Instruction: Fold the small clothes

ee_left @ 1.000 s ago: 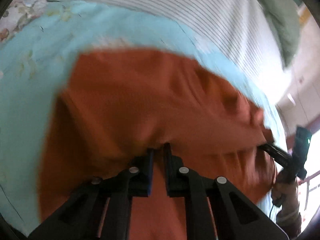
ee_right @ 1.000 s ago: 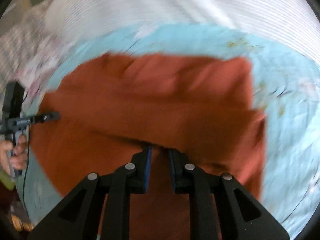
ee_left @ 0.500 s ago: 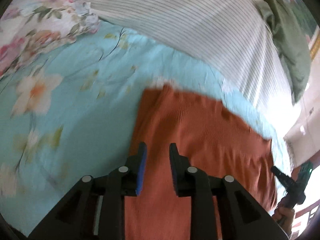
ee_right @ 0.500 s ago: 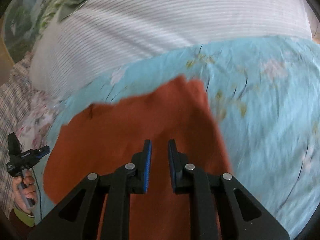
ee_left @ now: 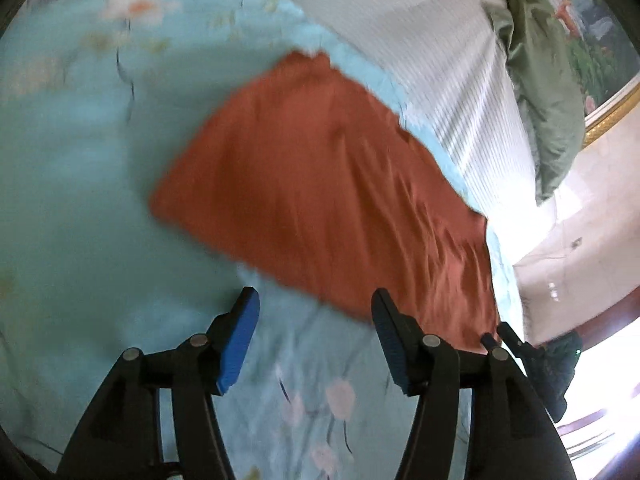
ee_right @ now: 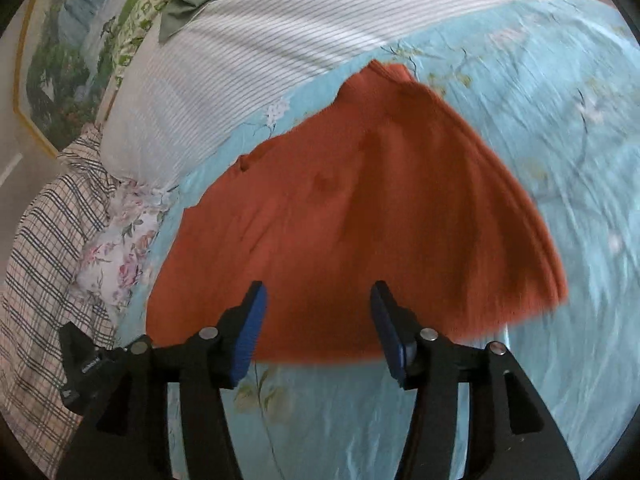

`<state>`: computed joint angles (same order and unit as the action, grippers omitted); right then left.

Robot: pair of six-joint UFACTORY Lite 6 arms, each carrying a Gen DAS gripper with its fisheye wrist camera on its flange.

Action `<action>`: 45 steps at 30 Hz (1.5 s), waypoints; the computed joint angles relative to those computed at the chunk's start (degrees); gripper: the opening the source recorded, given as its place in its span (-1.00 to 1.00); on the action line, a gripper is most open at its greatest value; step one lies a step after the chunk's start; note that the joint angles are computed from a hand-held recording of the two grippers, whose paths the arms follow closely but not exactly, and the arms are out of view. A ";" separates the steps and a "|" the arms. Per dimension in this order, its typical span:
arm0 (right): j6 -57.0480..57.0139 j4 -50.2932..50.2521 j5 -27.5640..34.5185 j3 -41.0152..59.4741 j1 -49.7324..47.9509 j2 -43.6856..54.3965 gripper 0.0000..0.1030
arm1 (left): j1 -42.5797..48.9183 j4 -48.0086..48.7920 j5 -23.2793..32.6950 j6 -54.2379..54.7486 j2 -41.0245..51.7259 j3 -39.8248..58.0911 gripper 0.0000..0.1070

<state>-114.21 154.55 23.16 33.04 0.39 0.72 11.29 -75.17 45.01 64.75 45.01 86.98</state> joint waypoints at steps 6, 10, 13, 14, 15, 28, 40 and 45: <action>0.92 0.45 -1.35 -3.42 2.24 -4.41 0.08 | -0.60 -4.88 -0.56 1.21 0.49 -0.96 0.10; -0.57 2.85 -1.59 -4.58 3.18 -5.78 0.08 | 0.17 -6.41 0.50 -3.14 5.11 4.99 0.10; 0.68 1.47 -1.56 -4.35 3.11 -5.65 0.09 | 0.11 -4.98 0.35 -8.63 8.87 11.22 0.10; 0.69 1.53 -1.65 -4.35 3.33 -5.66 0.09 | 0.03 -4.46 0.36 -10.80 10.39 13.70 0.10; 0.57 1.80 -1.83 -4.24 3.65 -5.66 0.09 | -0.08 -4.25 0.16 -12.45 11.79 15.96 0.10; 10.65 -13.98 0.52 0.12 -2.18 -3.43 0.09 | -4.10 -0.24 -8.52 -16.05 14.32 27.23 -0.82; 35.96 -47.81 14.37 19.91 -17.17 12.78 0.09 | -30.35 2.33 -31.55 8.33 2.35 16.27 -0.88; 47.28 -57.07 19.81 37.00 -15.87 27.85 0.14 | -34.30 -1.43 -36.23 16.52 4.45 14.24 -0.89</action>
<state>-66.93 97.48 42.96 70.05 -15.48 28.57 -23.01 -76.61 8.78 81.27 49.46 101.22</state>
